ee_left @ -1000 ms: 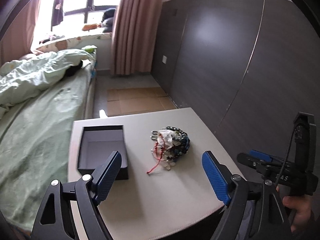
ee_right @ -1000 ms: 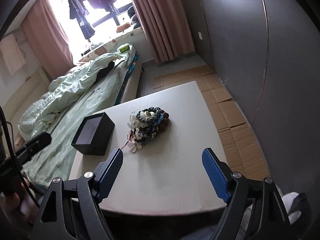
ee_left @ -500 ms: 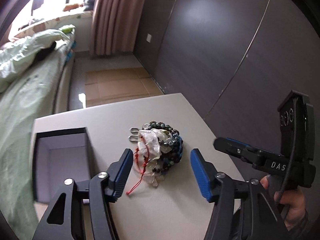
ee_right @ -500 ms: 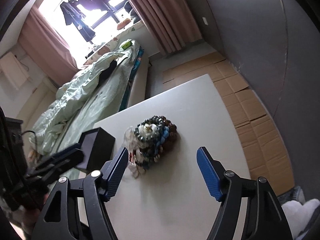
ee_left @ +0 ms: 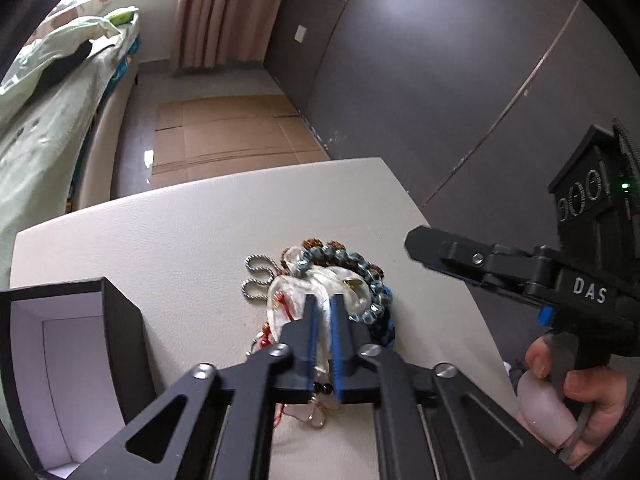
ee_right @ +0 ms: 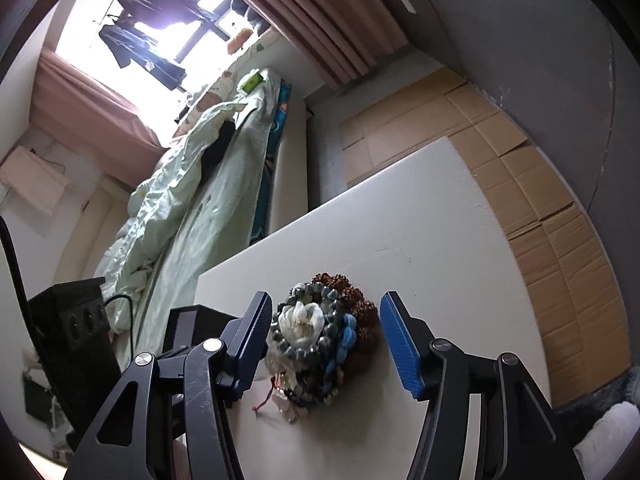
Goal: Organize jewelry
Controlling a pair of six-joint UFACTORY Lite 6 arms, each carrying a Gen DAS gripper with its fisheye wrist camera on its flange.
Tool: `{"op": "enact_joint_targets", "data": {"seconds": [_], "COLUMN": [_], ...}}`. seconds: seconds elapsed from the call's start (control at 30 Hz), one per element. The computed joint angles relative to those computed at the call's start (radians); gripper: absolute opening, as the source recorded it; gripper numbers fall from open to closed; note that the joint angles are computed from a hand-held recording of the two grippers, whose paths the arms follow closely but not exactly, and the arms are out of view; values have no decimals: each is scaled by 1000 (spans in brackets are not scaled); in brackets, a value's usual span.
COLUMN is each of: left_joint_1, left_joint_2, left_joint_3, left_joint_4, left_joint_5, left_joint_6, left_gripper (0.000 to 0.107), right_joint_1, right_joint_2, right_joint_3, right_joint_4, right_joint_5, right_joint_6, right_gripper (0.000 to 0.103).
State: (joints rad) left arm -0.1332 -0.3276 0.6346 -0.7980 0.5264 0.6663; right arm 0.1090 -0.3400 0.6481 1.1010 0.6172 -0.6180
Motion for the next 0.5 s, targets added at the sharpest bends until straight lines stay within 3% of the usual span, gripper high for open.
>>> {"op": "enact_joint_targets", "data": {"seconds": [0.23,0.5], "left_joint_1": [83,150], "left_joint_2": [-37,-124], "left_joint_3": [36,55], "left_joint_4": [-63,-97], "left_joint_5": [59,129], "left_joint_6": [62,80], "left_gripper": [0,0], "right_joint_1": [6,94], "right_joint_2": [135,202], "right_joint_3": [57,95], "right_joint_4": [66,-13], "right_joint_5": [41,-32], "right_joint_6": [-65,23], "right_gripper": [55,37]}}
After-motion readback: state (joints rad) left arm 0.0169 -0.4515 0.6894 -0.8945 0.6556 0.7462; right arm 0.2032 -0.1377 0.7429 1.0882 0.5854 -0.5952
